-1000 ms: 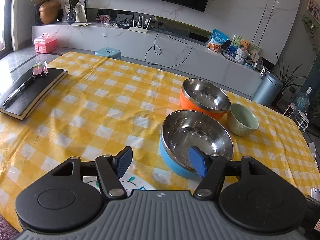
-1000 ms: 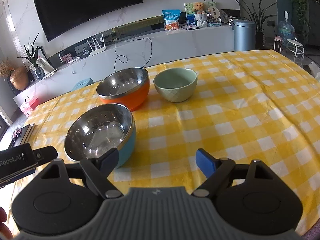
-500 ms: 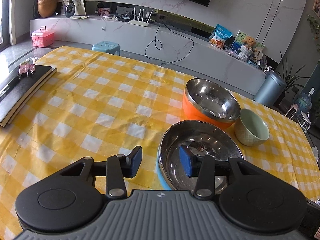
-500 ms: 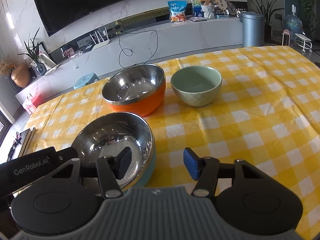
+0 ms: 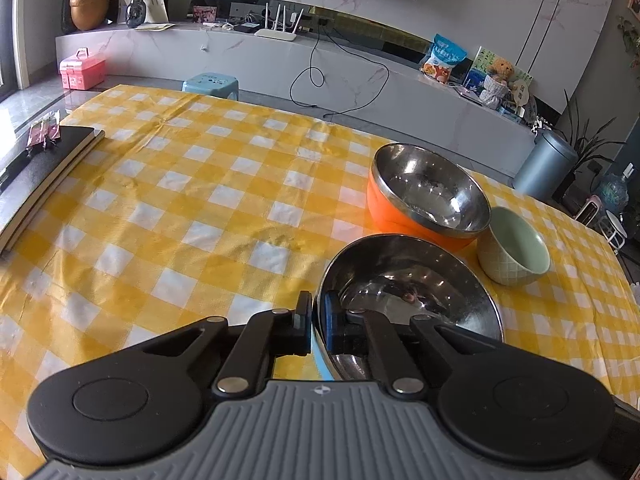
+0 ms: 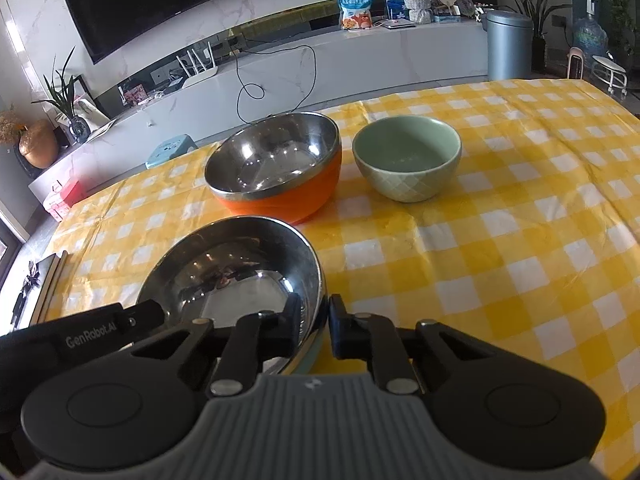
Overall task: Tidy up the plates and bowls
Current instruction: 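Carry the blue bowl with both grippers onto the plate stack and release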
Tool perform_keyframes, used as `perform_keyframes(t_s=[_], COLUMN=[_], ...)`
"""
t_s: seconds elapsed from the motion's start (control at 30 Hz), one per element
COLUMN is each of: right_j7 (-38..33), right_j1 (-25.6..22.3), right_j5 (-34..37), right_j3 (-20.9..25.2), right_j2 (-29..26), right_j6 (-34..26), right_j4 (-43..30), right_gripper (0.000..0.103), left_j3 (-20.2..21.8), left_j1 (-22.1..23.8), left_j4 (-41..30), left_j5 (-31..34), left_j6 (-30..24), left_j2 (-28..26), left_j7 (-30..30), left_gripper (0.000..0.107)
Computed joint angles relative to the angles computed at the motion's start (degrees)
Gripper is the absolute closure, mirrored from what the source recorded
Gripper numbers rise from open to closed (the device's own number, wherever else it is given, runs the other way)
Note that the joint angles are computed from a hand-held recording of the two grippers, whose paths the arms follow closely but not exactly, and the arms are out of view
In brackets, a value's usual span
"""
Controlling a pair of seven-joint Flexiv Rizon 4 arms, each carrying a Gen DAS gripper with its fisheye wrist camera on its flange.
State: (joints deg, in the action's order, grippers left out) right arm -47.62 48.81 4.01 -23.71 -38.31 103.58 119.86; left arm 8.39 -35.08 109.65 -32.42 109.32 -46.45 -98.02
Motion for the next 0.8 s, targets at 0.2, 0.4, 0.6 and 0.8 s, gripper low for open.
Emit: perform_keyframes(t_s=[0.2, 0.4, 0.6, 0.8], right_j7=[0.2, -1.4, -3.6, -5.1], right_j1=[1.4, 3.7, 5.3, 3.7], right_j5=[0.2, 1.9, 4.7, 6.5], right_j3=[-1.2, -2.6, -3.1, -0.3], right_j2=[1.5, 4.7, 9.0, 12.9], right_j6=[0.0, 1.7, 3.1, 3.4], right_j4=[1.6, 5.2, 9.3, 13.3], right_gripper=[0.094, 0.094, 0.094, 0.095], left_j3=[0.1, -0.1, -2.2, -6.0], left_j1=[-0.6, -2.0, -2.6, -1.1], left_j4=[1.6, 5.1, 8.9, 12.6], left_j5=[0.1, -1.5, -3.5, -2.6], left_j6=[1.1, 3.1, 5.4, 6.9], left_j2=[1.5, 4.4, 7.1, 9.3], left_j7=[-0.3, 0.5, 0.8, 0.1], left_gripper=[0.102, 0.102, 0.102, 0.101])
